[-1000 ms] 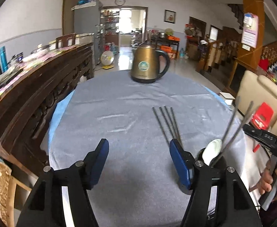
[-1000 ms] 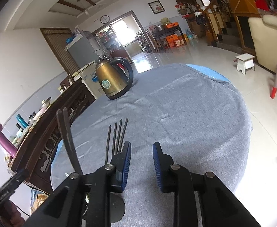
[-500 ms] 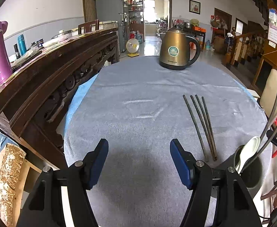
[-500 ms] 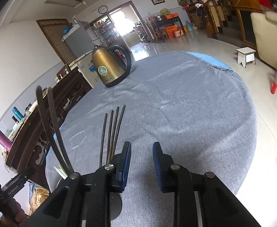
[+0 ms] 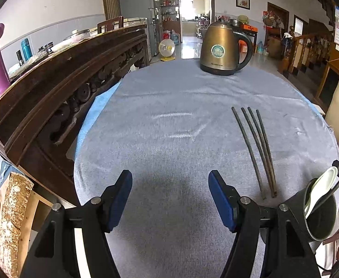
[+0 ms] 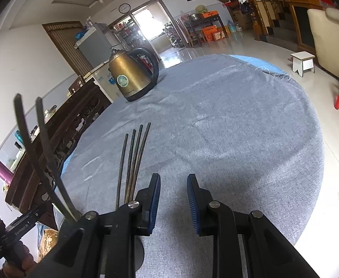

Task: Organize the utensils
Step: 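Move both grippers toward the dark chopsticks lying on the cloth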

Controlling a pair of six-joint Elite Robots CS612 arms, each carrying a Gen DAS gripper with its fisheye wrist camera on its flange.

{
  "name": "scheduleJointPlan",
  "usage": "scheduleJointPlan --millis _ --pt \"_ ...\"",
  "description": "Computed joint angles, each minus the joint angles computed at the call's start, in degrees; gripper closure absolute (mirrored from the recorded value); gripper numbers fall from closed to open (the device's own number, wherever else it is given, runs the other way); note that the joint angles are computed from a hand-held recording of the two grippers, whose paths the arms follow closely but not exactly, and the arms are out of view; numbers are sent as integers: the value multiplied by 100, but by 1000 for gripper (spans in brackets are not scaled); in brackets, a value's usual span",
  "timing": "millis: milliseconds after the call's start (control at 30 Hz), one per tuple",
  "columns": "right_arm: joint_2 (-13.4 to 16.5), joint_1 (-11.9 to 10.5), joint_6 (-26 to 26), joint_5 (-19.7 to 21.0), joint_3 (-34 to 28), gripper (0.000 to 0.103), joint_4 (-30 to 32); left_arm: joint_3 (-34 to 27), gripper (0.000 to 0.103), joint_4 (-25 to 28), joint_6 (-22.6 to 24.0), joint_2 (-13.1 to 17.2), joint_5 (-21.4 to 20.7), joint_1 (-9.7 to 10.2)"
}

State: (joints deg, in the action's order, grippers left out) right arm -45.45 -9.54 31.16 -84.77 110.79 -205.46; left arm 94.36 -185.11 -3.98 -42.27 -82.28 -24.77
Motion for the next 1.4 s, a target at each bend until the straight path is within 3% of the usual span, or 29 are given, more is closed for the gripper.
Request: scheduleJointPlan --millis 433,833,1000,1400 --pt "251 -89 26 226 -137 77 -181 -297 34 318 -346 293 17 -18" --pt "401 -274 202 609 -450 77 132 -825 34 653 -227 468 -71 -7" --pt "485 -363 219 797 -812 77 505 -1190 34 802 -105 588 -66 -37" --pt "846 -285 -886 1388 -2310 77 2472 -2069 34 1608 -74 963 -219 -76"
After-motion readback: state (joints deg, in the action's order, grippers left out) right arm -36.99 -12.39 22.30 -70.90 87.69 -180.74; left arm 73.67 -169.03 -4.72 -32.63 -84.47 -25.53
